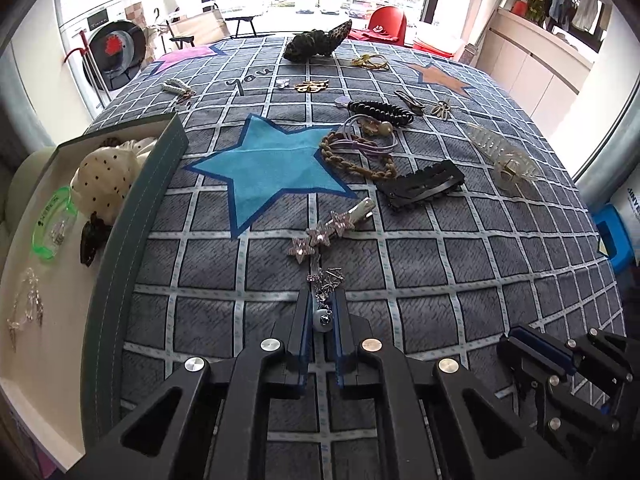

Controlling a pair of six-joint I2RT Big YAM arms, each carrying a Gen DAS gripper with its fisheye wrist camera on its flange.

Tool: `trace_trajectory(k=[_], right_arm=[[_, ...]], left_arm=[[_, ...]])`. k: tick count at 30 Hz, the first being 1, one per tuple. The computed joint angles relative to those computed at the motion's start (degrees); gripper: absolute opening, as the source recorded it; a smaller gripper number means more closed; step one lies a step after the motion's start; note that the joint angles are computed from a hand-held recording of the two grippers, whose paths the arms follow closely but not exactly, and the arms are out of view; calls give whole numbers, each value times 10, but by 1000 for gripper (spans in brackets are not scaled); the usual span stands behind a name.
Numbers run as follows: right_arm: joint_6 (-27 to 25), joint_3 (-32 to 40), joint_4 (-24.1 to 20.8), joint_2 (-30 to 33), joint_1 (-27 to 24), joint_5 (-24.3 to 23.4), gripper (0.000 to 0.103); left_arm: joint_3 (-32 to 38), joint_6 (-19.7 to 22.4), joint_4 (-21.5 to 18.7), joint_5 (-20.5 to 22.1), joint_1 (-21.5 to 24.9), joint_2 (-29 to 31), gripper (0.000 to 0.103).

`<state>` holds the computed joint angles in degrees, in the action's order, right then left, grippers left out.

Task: Organize jewelry
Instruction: 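Grasp a silver pearl earring with the left gripper while the right grasps a black hair clip, then carry the pearl earring and black hair clip into the white tray and release both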

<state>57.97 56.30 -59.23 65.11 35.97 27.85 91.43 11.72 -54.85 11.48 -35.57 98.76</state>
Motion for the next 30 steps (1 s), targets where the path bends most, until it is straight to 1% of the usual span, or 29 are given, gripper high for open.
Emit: trace_trajectory(k=[9,20,30], right_arm=[[35,-5,-6,-15,7,-15,9],[73,5,-22,-20,33,-14,9],[75,42,-32,4,46,-12,9]], left_arm=[[-59,13,11,29,16,-61,11],[-104,21,20,55,47,-119,11],[-121,20,31,74,79,-146,11]])
